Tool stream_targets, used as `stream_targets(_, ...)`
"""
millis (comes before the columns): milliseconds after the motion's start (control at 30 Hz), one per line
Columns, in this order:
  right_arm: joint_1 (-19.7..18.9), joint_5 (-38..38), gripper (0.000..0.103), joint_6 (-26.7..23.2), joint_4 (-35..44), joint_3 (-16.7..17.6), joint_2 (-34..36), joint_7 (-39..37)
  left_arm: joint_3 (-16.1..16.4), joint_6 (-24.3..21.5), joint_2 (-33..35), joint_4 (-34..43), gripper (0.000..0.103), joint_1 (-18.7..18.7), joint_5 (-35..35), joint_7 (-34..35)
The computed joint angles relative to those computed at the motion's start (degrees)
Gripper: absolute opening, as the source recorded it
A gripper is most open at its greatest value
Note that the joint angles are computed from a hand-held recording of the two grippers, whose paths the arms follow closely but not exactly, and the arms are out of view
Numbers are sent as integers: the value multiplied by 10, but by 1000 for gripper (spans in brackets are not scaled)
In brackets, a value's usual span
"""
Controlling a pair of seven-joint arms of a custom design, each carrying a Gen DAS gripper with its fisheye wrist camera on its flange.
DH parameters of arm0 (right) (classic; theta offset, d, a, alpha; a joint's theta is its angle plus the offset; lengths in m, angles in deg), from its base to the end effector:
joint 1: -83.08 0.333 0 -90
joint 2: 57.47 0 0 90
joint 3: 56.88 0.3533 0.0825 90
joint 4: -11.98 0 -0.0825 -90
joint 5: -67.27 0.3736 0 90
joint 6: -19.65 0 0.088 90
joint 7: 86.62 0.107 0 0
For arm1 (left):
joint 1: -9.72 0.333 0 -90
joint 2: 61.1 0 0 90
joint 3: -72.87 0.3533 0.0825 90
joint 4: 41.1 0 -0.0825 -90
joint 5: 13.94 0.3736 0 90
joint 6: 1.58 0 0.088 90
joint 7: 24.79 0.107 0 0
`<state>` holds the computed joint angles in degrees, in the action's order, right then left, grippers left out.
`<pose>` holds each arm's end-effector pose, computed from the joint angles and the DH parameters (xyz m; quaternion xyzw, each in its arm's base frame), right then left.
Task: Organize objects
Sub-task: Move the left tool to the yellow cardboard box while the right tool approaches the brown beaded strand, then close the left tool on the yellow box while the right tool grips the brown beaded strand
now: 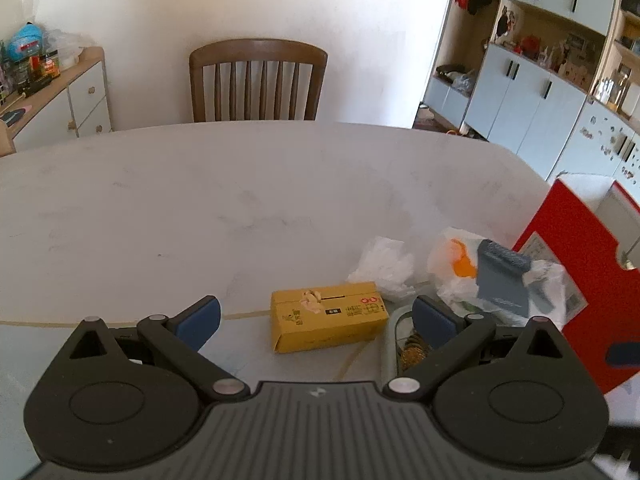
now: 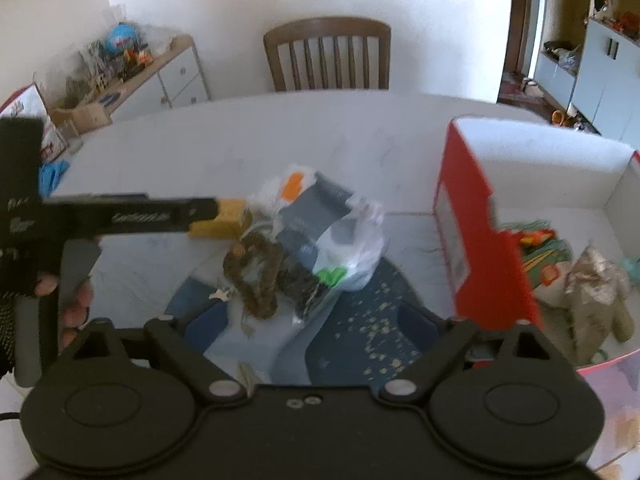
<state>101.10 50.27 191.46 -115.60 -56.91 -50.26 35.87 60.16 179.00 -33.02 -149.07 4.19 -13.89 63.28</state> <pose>0.5470 0.1997 0.4338 -0.6786 0.6607 -0.1687 0.2730 0.6670 -0.1955 0.3864 -0.5778 0.7191 -0.3392 0.1845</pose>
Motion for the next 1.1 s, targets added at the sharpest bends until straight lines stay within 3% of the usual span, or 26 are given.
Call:
stream_targets(200, 30, -42, 76, -2, 26, -18, 32, 47, 45, 0, 20, 24, 103, -41, 9, -27)
stream_targets(300, 31, -27, 66, 5, 37, -16, 48, 51, 58, 0, 26, 30, 103, -55, 15, -39)
stream_targets(467, 22, 23, 39, 9, 53, -1, 68, 31, 74, 2, 31, 33, 102, -69, 26, -52)
stream_targets(533, 11, 53, 35, 9, 57, 14, 73, 6, 78, 0, 33, 36, 102, -72, 27, -59)
stream_targets(600, 29, 47, 32, 5, 61, -5, 76, 14, 77, -1, 35, 36, 102, -71, 28, -65)
stream_targets(700, 30, 59, 30, 3, 66, -6, 83, 10, 70, -1, 37, 36, 100, -66, 30, -67)
stream_targets(900, 49, 53, 28, -6, 82, -26, 95, 38, 49, -1, 43, 40, 88, -48, 30, -62)
stream_targets(933, 49, 54, 28, -5, 82, -27, 96, 41, 44, 1, 43, 39, 83, -44, 29, -59)
stream_targets(967, 51, 53, 25, -5, 84, -28, 97, 45, 39, 2, 43, 38, 77, -40, 29, -57)
stream_targets(1100, 55, 48, 14, -14, 93, -34, 103, 58, 33, 1, 42, 36, 77, -34, 25, -53)
